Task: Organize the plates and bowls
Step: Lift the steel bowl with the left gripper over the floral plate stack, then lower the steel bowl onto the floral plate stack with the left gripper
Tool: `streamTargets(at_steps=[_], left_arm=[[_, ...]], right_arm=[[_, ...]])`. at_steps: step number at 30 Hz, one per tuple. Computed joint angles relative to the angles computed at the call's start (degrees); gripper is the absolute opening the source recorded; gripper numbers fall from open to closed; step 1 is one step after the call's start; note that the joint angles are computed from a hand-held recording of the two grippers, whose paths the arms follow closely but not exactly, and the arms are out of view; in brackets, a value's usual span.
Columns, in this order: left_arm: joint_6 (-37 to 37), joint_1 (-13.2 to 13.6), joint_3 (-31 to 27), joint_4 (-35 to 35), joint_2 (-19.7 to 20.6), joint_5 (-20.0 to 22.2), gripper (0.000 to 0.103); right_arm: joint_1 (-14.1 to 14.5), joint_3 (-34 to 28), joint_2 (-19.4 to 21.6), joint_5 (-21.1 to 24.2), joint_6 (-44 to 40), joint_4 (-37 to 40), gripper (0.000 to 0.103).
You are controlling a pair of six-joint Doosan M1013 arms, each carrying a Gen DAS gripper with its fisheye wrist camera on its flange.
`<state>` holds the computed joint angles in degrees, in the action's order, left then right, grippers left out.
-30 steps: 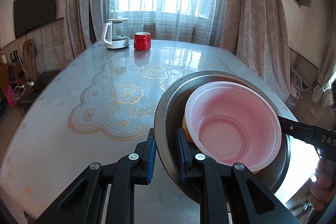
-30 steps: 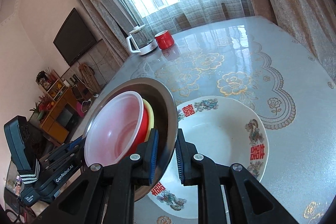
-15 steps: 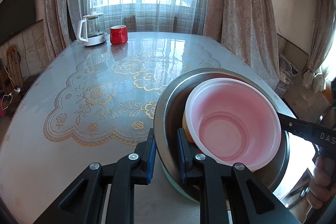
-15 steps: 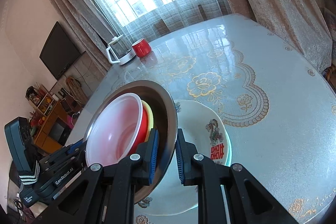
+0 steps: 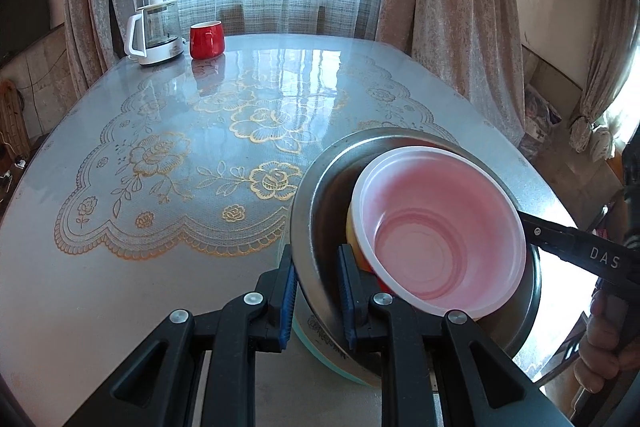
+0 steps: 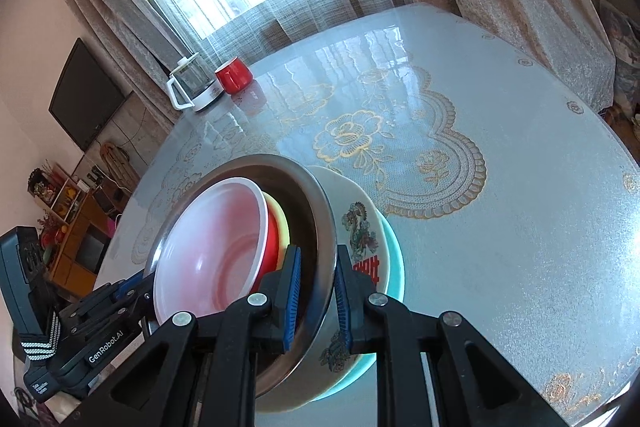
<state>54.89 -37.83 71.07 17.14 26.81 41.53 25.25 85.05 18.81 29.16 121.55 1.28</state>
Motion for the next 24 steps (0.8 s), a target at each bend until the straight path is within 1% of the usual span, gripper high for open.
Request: streamTargets(at_steps=[6,8,11,14,24], left_arm=[[1.2,0.1,-0.7,-1.7,0.6,0.2,0.02],[2.0,0.3,-1.0,-2.9,0.8,0.4,0.021],[1.3,0.3,-1.0,-2.3,0.9,0.6,0.021],[-0.2,-0.3,-0.9,1.0,1.0,0.7,0.021],[-1.5,-0.4,-0.5,2.1,0.9,0.3,0.021]], right_arm=[[-0.1,0.0,0.2,0.3,2.6,-2.5,0.017],[0.0,-0.6,0.5,1.8,2.8,-3.3,0.016],[0.5,-1.0,0.9,2.4,4.1,-5.7,0.015],[0.8,-1.1,1.1,2.5,5.5,-7.8,0.015],[0.5,-0.2,0.8,0.7,4.1,-6.0,0.014]])
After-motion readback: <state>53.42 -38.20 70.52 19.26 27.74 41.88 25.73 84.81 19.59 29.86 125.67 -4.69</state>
